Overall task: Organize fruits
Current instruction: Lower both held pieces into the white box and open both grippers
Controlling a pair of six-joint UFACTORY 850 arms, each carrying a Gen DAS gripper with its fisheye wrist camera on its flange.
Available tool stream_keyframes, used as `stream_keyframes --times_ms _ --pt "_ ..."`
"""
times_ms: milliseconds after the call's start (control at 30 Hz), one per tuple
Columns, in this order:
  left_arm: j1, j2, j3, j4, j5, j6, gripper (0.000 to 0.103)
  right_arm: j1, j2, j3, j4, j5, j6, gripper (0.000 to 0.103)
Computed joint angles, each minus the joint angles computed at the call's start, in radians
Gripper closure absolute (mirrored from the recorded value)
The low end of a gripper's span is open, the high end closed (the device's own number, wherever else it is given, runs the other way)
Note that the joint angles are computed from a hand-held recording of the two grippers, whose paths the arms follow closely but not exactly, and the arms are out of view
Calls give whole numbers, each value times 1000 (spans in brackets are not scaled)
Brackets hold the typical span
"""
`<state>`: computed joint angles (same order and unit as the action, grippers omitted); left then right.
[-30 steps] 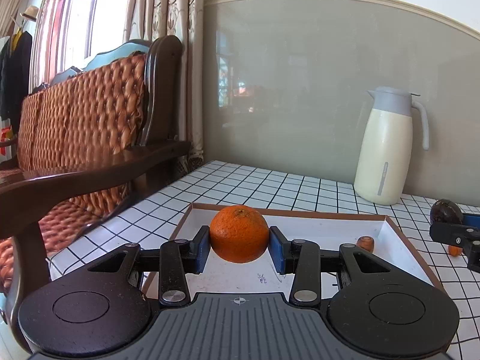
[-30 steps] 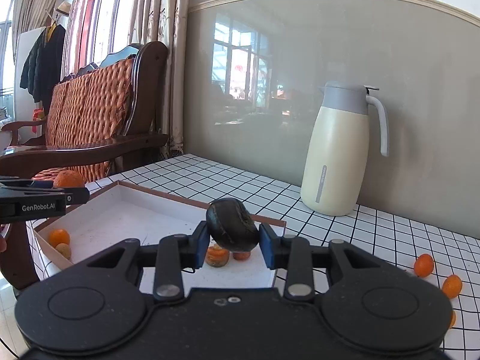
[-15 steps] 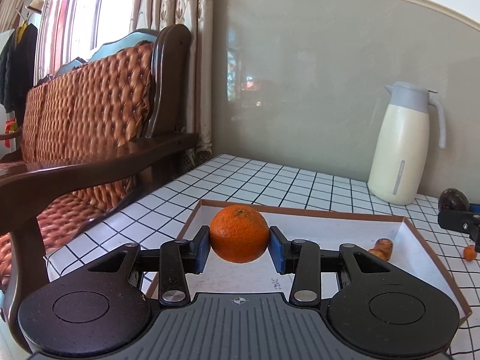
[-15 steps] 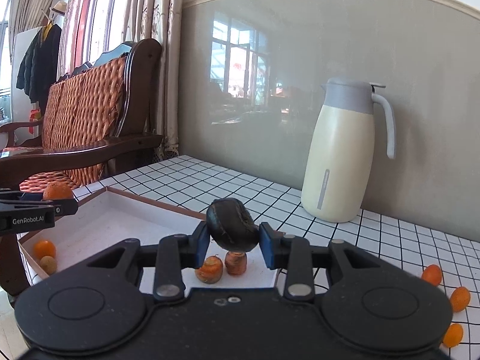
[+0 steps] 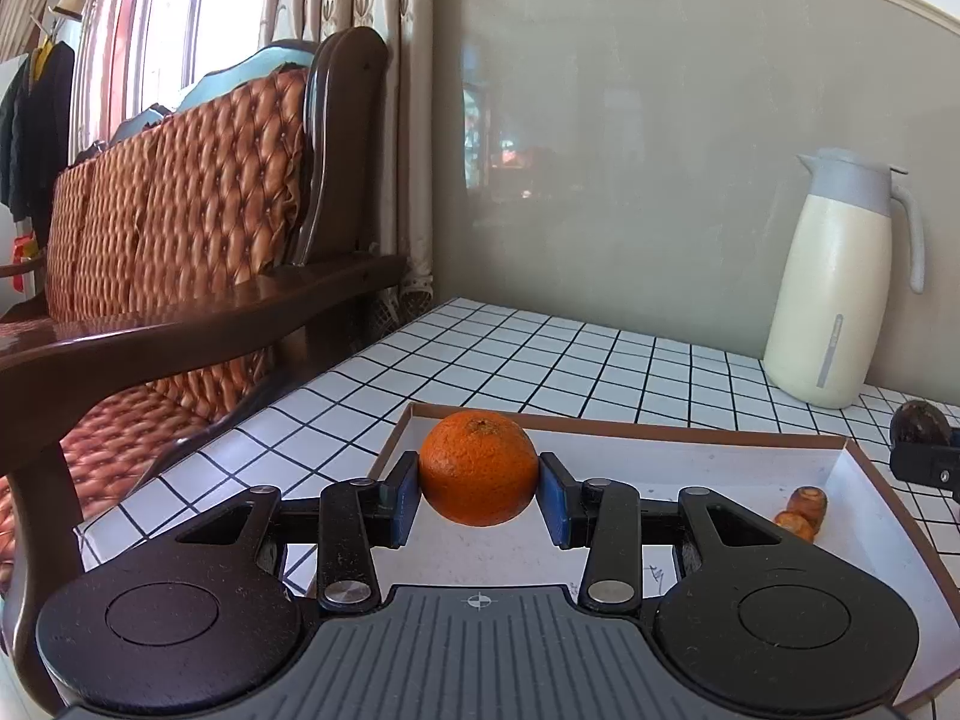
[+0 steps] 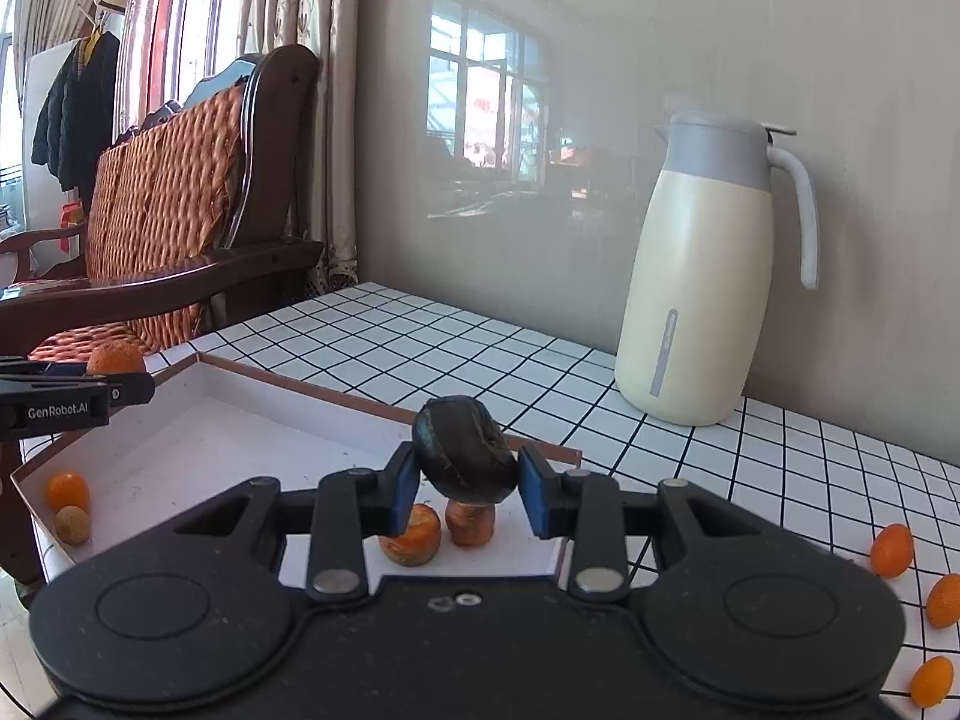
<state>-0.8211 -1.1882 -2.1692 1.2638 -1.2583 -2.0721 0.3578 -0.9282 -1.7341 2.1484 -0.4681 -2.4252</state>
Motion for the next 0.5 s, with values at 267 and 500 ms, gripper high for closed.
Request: stream_keyframes --times_ms 267,500 --pt "21 -23 -37 -34 38 35 61 11 -51 -86 -145 44 141 76" --pt "32 -37 -65 -40 45 56 61 19 -87 -148 -273 59 264 75"
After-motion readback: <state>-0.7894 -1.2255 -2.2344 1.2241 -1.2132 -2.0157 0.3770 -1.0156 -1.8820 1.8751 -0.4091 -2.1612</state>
